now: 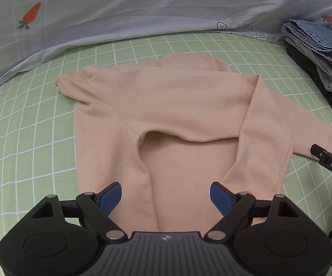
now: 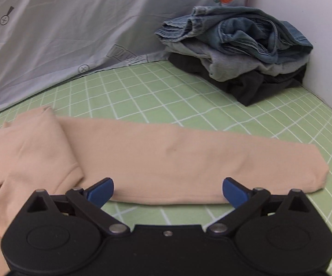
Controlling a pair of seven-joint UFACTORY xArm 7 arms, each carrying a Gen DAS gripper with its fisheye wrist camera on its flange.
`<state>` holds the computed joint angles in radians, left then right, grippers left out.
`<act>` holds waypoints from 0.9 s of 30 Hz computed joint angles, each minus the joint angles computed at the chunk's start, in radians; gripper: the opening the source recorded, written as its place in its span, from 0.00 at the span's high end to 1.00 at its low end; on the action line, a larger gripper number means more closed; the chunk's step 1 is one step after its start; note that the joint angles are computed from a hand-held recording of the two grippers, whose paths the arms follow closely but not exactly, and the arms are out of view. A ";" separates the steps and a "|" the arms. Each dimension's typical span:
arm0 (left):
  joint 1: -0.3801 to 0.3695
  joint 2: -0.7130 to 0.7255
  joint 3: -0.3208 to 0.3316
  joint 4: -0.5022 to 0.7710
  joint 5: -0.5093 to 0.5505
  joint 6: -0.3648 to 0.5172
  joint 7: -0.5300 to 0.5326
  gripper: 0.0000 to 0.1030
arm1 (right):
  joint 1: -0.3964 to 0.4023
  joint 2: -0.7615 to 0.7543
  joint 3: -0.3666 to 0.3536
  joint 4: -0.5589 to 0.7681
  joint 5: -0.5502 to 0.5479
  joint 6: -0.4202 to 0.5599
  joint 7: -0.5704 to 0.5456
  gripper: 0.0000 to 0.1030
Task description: Fold clothes
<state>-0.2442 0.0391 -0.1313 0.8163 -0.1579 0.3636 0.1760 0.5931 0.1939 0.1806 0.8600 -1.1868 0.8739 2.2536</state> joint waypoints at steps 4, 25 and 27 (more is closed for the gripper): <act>-0.016 0.038 -0.041 0.014 -0.131 -0.048 0.163 0.19 | -0.002 -0.007 -0.005 -0.043 -0.027 0.016 0.059 0.00; -0.035 0.033 -0.101 -0.013 -0.239 -0.098 0.224 0.98 | 0.013 0.029 0.002 -0.039 -0.120 0.083 0.139 0.00; -0.040 -0.011 -0.086 -0.043 -0.286 -0.091 0.243 0.98 | 0.013 0.029 0.001 -0.040 -0.121 0.082 0.139 0.00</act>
<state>-0.2846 0.0281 -0.2170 0.7736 -0.4440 0.2722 0.4188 0.6059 0.2227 0.1821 0.8196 -1.3075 0.9561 2.3927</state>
